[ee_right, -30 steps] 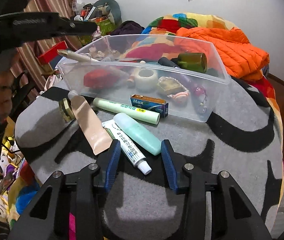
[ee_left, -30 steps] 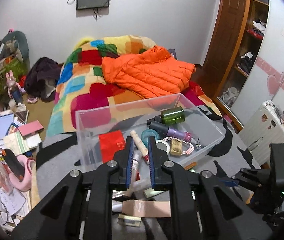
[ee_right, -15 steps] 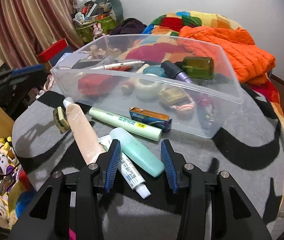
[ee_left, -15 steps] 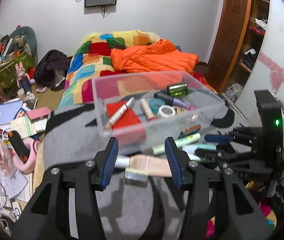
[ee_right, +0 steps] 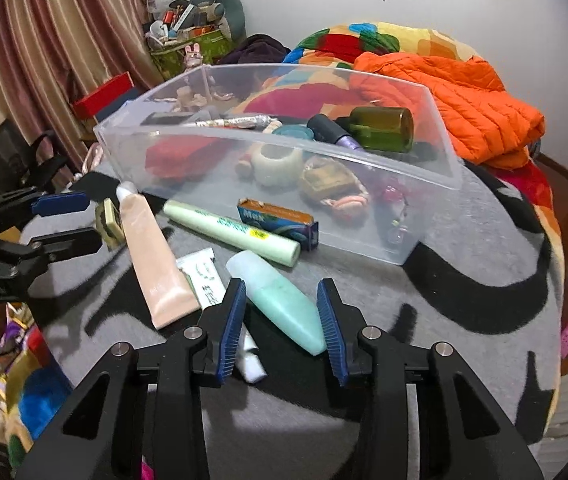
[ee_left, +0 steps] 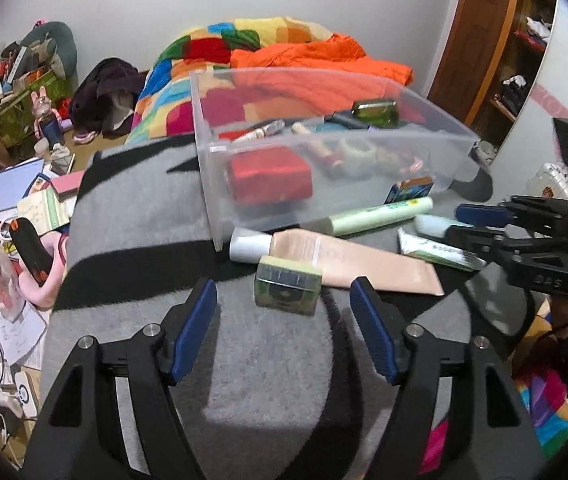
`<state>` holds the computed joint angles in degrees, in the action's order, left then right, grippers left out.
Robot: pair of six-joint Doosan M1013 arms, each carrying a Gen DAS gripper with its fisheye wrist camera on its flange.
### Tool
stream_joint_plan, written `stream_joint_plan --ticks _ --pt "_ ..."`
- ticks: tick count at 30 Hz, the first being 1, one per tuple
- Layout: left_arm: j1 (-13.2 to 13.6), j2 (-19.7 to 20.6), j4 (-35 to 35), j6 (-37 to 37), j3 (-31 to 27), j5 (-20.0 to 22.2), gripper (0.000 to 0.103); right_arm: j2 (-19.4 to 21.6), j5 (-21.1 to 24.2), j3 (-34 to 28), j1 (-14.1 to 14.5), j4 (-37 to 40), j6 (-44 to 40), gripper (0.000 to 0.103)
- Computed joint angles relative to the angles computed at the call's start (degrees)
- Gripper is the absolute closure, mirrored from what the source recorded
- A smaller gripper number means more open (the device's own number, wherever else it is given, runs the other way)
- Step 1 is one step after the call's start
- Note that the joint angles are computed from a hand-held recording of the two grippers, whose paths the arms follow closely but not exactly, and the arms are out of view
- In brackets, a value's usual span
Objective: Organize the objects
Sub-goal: 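Grasp green-patterned square compact with left tool while right tool grasps mint-green tube, then place compact in bin with left tool while right tool places mint tube in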
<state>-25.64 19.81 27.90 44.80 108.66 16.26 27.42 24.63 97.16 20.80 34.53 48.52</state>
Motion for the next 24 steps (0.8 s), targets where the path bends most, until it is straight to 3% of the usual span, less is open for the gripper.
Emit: stream_joint_plan --ticks 4,9,10,12,24 --pt "-0.38 0.66 7.49 -7.98 -0.02 -0.05 0.036 -0.47 -1.04 1.35 -0.03 -0.90 0.77 0.070" --pt "-0.57 0.90 10.04 -10.88 -0.04 -0.78 0.065 -1.36 -2.88 2.89 0.04 0.12 -0.25 0.079" --pt "-0.66 0.87 10.69 -11.56 0.04 -0.84 0.067 -1.48 -2.72 2.98 0.00 0.55 -0.57 0.081" --pt "-0.79 0.65 12.92 -13.92 0.47 -1.36 0.068 -1.69 -2.40 3.22 -0.11 1.81 -1.44 0.088" --pt "-2.12 -2.58 30.44 -31.47 2.68 -1.64 0.070 -4.43 -4.58 5.51 -0.73 11.44 -9.44 0.090"
